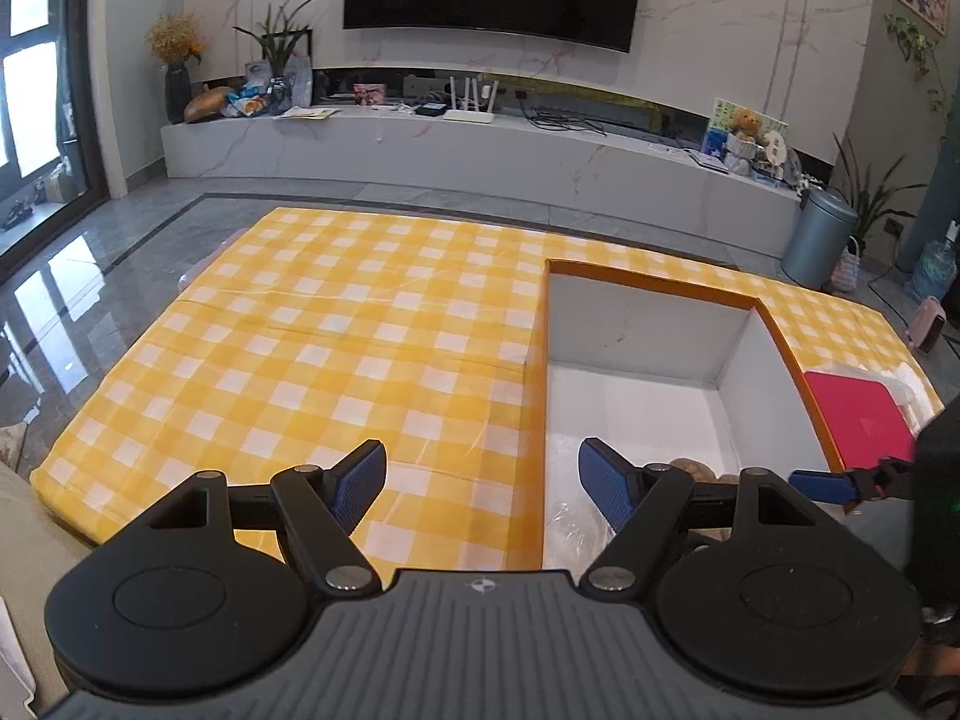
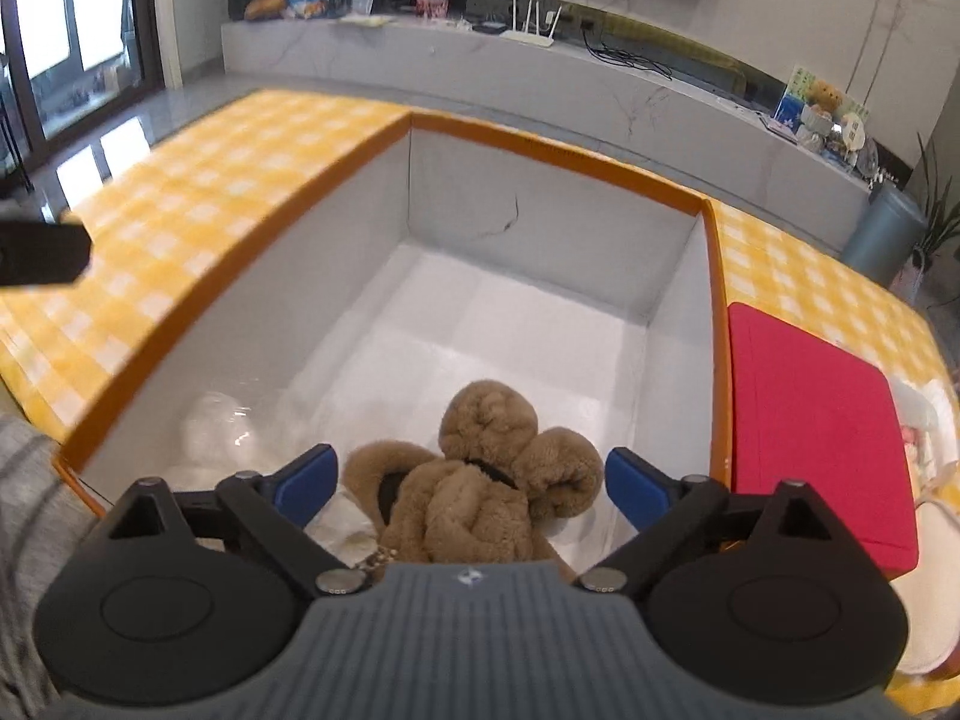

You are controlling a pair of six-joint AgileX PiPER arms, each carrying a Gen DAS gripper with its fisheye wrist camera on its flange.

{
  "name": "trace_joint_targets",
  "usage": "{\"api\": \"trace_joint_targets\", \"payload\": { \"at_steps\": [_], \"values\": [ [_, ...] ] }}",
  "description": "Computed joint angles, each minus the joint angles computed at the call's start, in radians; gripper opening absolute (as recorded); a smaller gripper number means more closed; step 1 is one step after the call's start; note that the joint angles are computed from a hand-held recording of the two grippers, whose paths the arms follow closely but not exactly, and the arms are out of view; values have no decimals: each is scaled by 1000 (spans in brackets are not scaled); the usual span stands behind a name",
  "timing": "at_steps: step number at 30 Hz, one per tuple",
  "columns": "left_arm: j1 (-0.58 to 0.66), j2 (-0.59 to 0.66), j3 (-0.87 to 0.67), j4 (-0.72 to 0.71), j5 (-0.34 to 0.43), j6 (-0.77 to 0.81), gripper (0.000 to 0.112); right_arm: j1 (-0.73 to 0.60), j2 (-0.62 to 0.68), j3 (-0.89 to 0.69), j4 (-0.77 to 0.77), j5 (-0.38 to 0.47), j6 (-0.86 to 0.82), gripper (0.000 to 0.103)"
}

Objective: Organize soft objects
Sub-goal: 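Lower the teddy bear into the white bin and open the right gripper, then move the right gripper back over the mat toward the white oval pad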

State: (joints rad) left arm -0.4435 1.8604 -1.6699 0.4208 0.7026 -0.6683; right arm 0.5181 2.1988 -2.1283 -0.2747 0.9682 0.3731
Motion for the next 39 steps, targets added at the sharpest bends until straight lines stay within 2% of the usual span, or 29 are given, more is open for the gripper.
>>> {"api": "trace_joint_targets", "payload": {
  "at_steps": [4, 11, 17, 23, 27, 31, 35, 39],
  "values": [
    [-23, 9, -19, 65, 31, -51, 86, 0, -64, 88, -58, -87, 81, 96],
    [-47, 4, -48, 64, 49, -114, 86, -13, -202, 272, -161, -233, 183, 98],
    [-105, 0, -77, 101, 91, -116, 86, -53, -326, 408, -256, -299, 284, 100],
    [-165, 3, -97, 147, 85, -138, 86, -121, -439, 526, -371, -316, 416, 100],
    [-157, 21, -140, -2, 46, -53, 86, -179, -512, 604, -432, -336, 500, 100],
    [-151, 27, -149, -128, -28, 17, 86, -240, -559, 669, -507, -346, 587, 100],
    [-191, 69, -228, -140, -7, 50, 87, -314, -583, 721, -531, -335, 622, 100],
    [-253, 149, -367, -89, 83, 59, 87, -410, -617, 797, -540, -363, 648, 100]
  ]
}}
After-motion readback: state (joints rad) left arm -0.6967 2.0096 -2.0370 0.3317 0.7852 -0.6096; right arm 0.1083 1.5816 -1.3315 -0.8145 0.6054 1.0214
